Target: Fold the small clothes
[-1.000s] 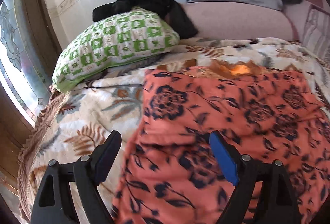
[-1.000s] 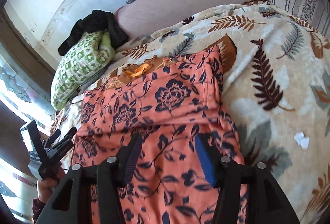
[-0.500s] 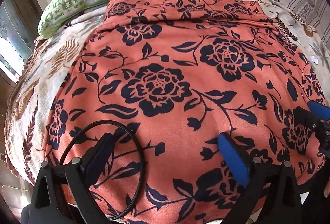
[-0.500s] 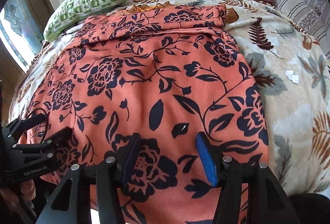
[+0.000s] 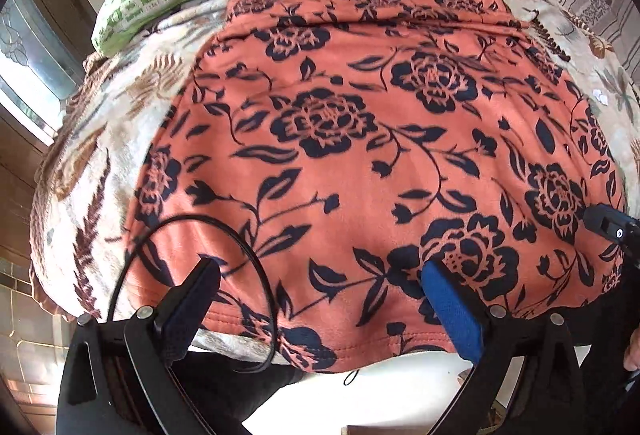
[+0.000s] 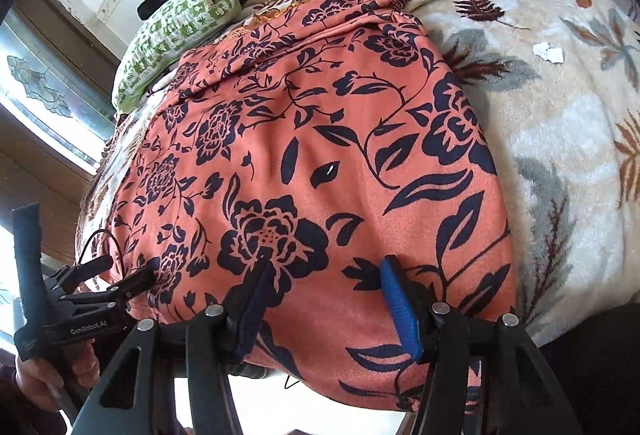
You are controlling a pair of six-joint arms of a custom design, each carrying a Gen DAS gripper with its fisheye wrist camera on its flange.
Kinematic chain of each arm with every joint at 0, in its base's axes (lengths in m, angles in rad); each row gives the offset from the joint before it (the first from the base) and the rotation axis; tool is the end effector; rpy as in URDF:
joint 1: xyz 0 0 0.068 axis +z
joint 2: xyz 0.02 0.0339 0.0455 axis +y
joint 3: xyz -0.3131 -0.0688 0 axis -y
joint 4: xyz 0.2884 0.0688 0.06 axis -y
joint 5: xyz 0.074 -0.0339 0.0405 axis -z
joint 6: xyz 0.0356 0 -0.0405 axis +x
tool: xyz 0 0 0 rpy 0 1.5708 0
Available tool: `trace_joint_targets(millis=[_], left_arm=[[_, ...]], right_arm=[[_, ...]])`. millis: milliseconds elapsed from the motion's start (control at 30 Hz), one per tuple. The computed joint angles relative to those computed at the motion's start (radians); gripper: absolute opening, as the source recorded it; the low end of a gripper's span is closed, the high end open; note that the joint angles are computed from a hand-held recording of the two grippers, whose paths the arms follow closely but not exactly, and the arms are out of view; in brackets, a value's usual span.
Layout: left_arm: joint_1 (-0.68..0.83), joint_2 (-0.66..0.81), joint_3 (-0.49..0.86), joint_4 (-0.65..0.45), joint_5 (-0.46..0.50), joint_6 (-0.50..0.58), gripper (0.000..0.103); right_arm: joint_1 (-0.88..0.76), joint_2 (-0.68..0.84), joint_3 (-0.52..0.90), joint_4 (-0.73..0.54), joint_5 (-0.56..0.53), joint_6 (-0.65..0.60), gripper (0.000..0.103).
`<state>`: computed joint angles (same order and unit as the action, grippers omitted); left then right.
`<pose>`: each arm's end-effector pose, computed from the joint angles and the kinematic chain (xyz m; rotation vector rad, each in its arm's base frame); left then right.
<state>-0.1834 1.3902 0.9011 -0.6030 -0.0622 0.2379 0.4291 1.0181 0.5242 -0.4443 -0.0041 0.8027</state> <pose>0.2924 -0.0520 0.2418 0.5371 2.6084 0.1005 0.1844 0.0845 0.2077 0.4782 2.5393 0.4929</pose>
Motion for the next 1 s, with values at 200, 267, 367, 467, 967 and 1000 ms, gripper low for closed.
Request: trace_joint_targets(millis=[200, 267, 367, 467, 967, 1000], left_arm=[[0.072, 0.025, 0.184, 0.045, 0.074, -0.006, 0.101], [0.075, 0.119, 0.309, 0.056, 0.078, -0.015, 0.101], [0.069, 0.277, 0.503, 0.042, 0.065, -0.044, 0.101], [0.058, 0.451, 0.692, 0.009, 0.054, -0.078, 0.101], [0.07, 1.083, 1.312, -0.155, 0.064, -0.253, 0.103], [0.079, 1.073, 1.299, -0.144, 0.087, -0.281, 0.103]], right_arm=[[0.002, -0.017, 0.068, -0.041, 0.017, -0.047, 0.059], [-0.036, -0.001, 0.13, -0.055, 0.036, -0.113, 0.059], [-0.168, 0.089, 0.238, -0.048, -0.007, -0.199, 0.059], [-0.285, 0.276, 0.375, -0.051, -0.049, -0.263, 0.059], [-0.365, 0.898, 0.757, 0.154, 0.002, -0.347, 0.059], [-0.351, 0.902, 0.763, 0.148, 0.034, -0.367, 0.059]])
